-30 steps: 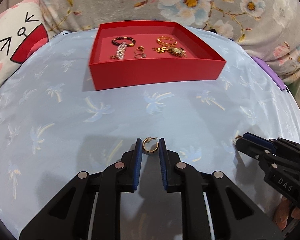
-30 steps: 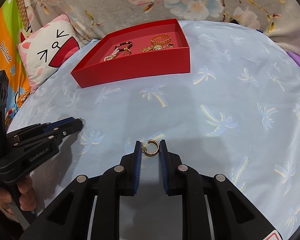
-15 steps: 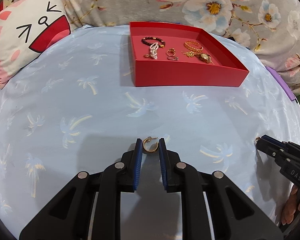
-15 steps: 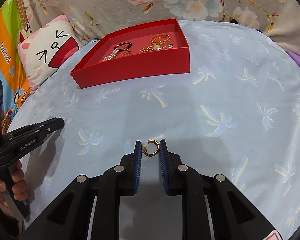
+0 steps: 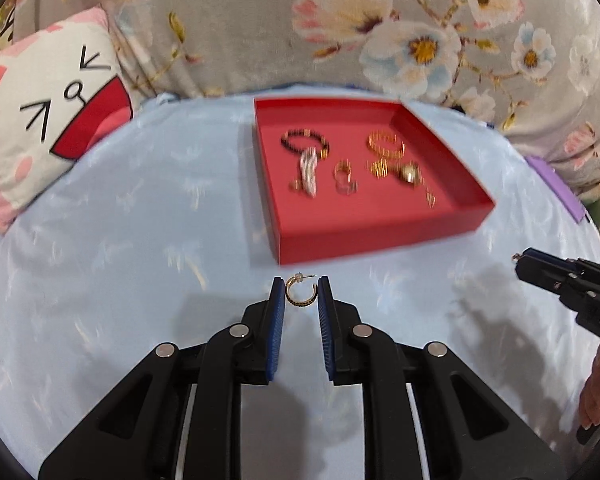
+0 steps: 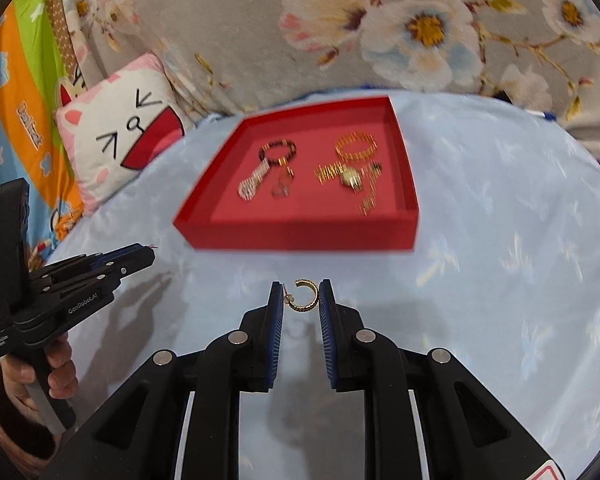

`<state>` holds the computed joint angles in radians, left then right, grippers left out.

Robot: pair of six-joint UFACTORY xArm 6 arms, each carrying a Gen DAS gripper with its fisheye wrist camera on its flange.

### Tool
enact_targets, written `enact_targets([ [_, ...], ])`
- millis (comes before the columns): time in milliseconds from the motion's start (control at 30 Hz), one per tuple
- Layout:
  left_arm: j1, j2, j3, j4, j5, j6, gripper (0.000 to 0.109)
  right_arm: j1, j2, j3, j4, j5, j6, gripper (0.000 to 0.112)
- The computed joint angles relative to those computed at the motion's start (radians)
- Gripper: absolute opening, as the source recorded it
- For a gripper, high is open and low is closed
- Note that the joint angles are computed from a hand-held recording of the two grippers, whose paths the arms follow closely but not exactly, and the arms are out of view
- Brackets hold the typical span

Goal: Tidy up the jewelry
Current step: 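Carry both gold hoop earrings toward the red box, then lower both hoop earrings into the red box and open both tools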

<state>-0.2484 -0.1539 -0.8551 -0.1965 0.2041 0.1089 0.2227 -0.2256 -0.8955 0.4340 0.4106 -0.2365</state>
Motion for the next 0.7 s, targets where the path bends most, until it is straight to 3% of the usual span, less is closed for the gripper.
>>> enact_targets([
  [133,0.009,0.080,-0.145,0.003,0.006,0.001,0.016,-0.011,0.128,-0.173,0.043,0.029,-0.032,0.017],
  [333,0.017,0.279,-0.442,0.028,0.124,-0.026,0.016,-0.031,0.357,-0.477,0.004,0.091,0.020,0.017],
  [500,0.025,0.474,-0.721,0.066,0.251,-0.075,0.016,-0.063,0.571,-0.772,0.041,0.251,0.049,0.017],
  [700,0.045,0.681,-1.006,0.051,0.427,-0.103,0.016,-0.074,0.815,-1.099,-0.021,0.428,0.152,0.017],
])
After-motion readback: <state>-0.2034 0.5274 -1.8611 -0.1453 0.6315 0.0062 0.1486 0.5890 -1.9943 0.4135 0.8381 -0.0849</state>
